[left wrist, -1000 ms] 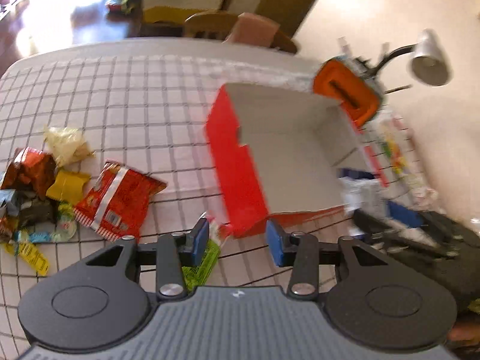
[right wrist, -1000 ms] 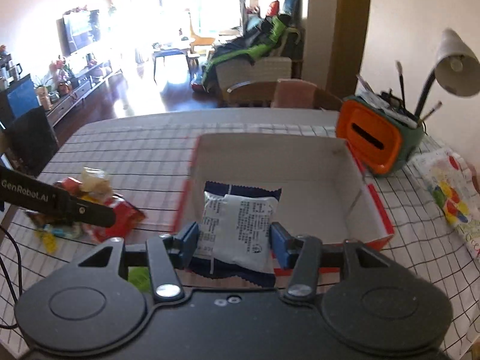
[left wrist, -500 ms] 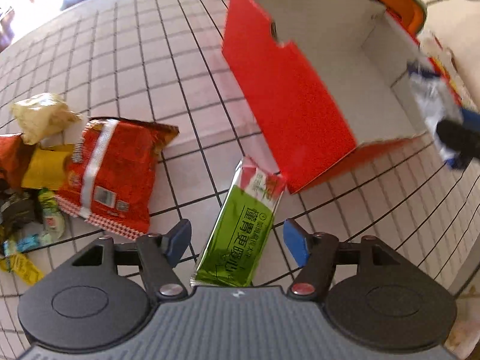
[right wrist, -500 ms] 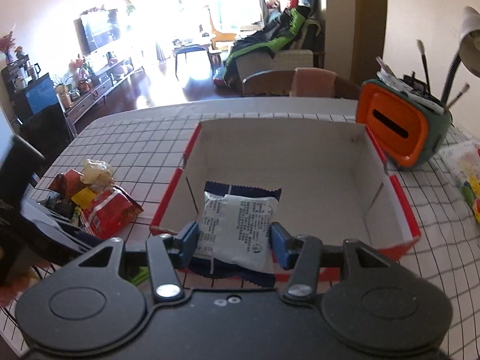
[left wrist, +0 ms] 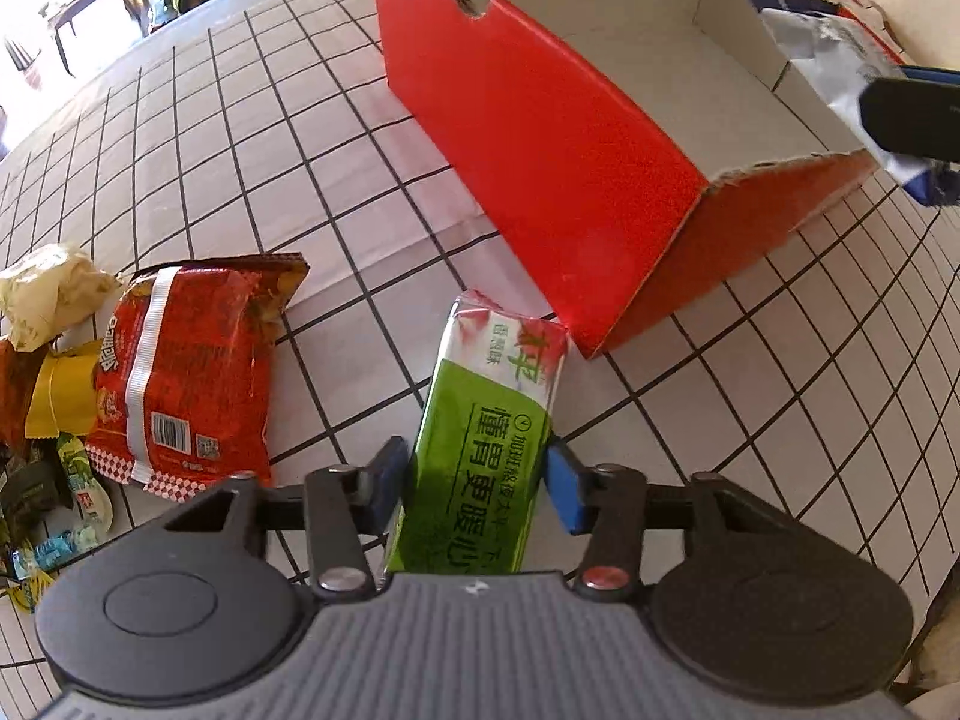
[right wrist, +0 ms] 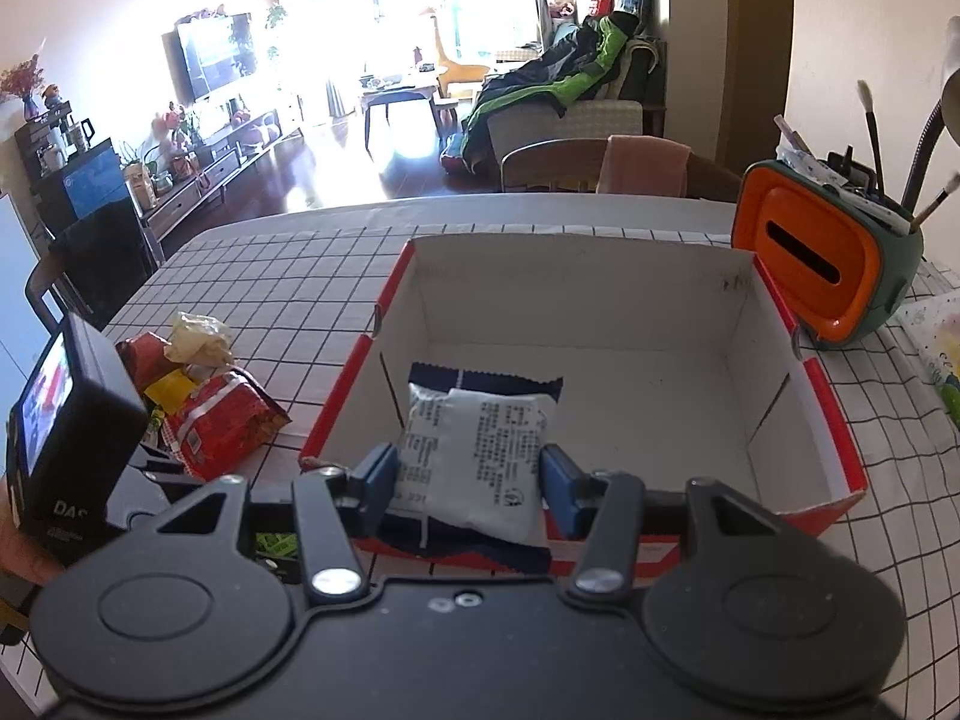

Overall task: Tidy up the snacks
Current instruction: 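Carry the green bar with the left tool while the right tool carries the white packet, then release the green bar into the box with the left tool while the right tool drops the white packet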

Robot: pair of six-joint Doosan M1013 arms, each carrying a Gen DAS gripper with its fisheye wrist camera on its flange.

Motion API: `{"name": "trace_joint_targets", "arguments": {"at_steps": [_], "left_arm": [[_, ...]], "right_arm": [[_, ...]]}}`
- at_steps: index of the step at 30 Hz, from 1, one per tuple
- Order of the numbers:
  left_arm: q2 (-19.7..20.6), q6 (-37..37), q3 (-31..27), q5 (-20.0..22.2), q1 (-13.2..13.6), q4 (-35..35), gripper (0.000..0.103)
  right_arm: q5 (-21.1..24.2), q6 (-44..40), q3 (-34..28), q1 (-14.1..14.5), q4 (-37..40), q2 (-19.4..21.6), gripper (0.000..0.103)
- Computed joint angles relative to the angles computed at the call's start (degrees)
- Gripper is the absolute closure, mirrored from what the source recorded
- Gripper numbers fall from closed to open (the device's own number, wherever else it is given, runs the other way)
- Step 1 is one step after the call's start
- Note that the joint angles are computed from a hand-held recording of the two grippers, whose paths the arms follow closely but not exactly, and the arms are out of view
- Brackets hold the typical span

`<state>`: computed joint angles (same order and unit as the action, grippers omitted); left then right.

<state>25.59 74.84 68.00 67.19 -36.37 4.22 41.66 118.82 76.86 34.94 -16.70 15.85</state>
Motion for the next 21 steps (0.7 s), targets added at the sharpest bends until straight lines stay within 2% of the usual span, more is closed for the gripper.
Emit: {"name": "trace_joint_targets", "arguments": {"at_steps": [7, 13, 21], "left_arm": [[-1.5, -7.0, 1.8, -1.7, 0.4, 0.5, 0.062], [-4.1, -12.0, 3.1, -3.6, 1.4, -1.9, 0.062], [-5.8, -15.1, 0.0, -6.6, 1.7, -2.1, 0.062]], "right_arm": [[0.4, -0.6, 0.0, -0.3, 0.5, 0.1, 0.052], [0.3, -1.2, 0.0, -1.2, 1.3, 0.0, 0.052], [0.3, -1.9, -0.5, -3.1, 1.1, -0.1, 0.052]]}}
